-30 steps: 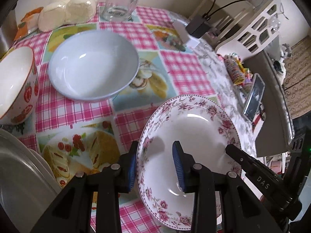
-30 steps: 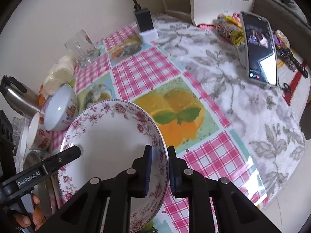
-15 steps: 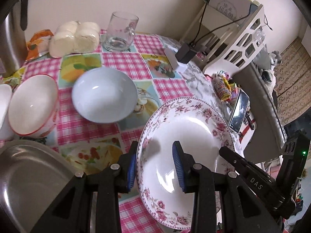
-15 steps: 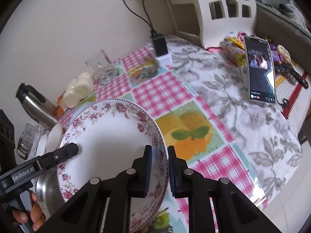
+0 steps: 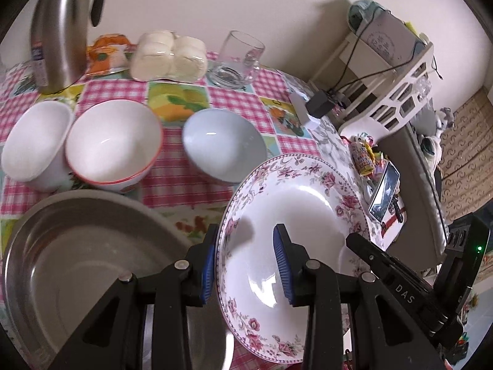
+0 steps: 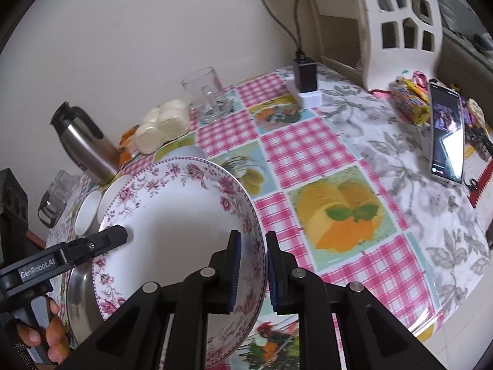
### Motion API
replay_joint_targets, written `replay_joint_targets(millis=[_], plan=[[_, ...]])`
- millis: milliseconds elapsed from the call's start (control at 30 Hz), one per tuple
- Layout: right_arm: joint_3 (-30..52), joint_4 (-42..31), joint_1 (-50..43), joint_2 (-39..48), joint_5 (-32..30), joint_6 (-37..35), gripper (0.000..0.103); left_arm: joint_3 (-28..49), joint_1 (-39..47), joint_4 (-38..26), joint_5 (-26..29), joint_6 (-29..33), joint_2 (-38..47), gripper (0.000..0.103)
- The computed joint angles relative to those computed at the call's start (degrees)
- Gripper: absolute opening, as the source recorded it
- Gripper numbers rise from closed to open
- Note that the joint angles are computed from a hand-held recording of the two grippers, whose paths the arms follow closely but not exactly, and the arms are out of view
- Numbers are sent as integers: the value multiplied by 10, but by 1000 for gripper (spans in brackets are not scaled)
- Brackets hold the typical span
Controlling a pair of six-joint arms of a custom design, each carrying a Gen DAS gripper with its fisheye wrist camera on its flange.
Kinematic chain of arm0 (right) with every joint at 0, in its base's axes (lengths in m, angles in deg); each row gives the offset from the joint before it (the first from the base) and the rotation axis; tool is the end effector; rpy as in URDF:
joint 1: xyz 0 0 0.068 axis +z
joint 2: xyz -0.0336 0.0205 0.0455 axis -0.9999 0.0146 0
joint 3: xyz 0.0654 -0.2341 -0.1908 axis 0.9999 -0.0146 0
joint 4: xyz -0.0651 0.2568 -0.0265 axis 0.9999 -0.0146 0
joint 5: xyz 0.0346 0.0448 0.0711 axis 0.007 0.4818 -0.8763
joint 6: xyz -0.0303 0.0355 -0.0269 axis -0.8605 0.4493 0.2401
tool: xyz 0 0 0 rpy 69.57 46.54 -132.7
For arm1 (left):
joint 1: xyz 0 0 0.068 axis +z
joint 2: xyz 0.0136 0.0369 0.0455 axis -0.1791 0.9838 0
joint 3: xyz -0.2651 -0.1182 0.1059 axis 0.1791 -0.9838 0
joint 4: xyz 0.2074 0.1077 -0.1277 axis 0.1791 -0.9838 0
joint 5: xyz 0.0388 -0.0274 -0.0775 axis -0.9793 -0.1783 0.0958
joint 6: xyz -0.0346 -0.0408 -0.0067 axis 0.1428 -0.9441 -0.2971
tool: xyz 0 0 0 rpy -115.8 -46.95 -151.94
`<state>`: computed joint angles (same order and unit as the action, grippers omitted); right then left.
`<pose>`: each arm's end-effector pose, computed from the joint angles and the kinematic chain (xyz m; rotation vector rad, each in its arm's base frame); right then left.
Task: Organize plates and bowls
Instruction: 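Lift the floral plate with both tools and carry it over the basin, then lower the floral plate into the steel basin with both tools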
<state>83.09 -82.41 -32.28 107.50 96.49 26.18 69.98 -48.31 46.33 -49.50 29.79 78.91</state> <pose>0.1004 0.1153 0.1630 0.8545 2.3261 0.0416 0.2490 -0.2122 0.1592 0.7059 2.6072 -0.8354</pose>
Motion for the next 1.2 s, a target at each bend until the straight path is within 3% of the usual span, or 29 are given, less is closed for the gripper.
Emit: replay_joint_targets(millis=[533, 1200], plan=[[88, 86, 4, 146, -25, -98, 17, -55, 123, -34, 35, 36, -65, 36], [206, 134, 16, 291, -60, -206, 17, -103, 282, -75, 74, 85, -102, 37]])
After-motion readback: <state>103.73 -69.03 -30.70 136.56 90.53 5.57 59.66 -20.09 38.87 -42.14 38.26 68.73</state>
